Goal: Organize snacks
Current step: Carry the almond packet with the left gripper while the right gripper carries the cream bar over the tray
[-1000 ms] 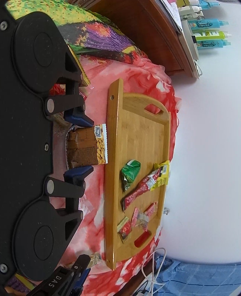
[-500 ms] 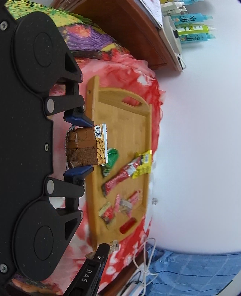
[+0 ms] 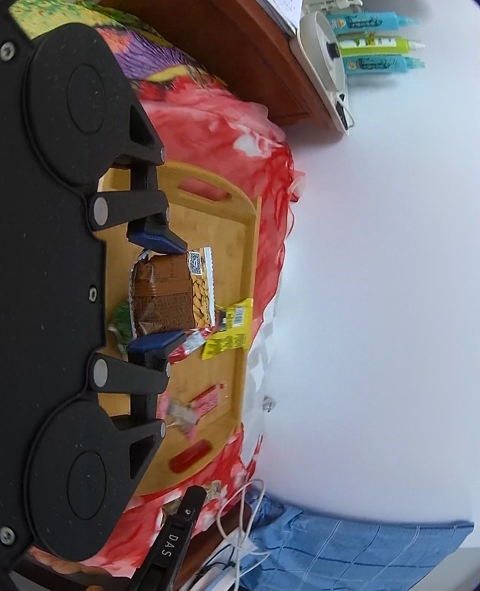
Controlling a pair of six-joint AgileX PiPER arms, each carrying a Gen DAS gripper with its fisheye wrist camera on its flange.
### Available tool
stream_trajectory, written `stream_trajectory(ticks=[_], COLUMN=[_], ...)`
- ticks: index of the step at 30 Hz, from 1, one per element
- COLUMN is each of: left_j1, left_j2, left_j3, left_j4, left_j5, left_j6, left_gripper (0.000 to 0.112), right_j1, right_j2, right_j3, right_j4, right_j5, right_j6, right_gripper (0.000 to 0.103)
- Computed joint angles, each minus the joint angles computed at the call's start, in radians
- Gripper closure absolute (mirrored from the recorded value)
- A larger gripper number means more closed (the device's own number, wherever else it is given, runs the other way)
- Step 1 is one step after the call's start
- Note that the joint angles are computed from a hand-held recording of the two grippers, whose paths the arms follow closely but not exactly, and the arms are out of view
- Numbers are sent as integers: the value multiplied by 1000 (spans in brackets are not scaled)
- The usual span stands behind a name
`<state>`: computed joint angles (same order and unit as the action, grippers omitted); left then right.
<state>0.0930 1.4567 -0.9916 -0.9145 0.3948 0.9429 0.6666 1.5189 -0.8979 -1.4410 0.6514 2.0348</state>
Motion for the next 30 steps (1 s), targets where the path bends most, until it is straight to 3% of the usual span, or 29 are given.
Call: stream_trajectory(ticks=[6,14,18,22,30], left_j1=[4,-28,-50,-78,-102], left_j2=[173,418,520,613,718], left_j3=[-173,-456,-567,-683,-826], left_j4=[14,192,219,330,424], left_j5=[40,73,80,81,108], left_j6=[-52,-278,-334,-452,-544], left_gripper=[70,70,70,70,70], right_j1=[-139,-275,-314,-345,-368], right_j2=[88,242,309,374,468], right_j3=[-91,-253,-313,-390,-519], right_j4=[-16,114,146,321,585], right_j5=[-121,-280,-314,-335,-316], right_j6=[-57,-238,-276,-458,-756], right_gripper=[77,77,77,78,78])
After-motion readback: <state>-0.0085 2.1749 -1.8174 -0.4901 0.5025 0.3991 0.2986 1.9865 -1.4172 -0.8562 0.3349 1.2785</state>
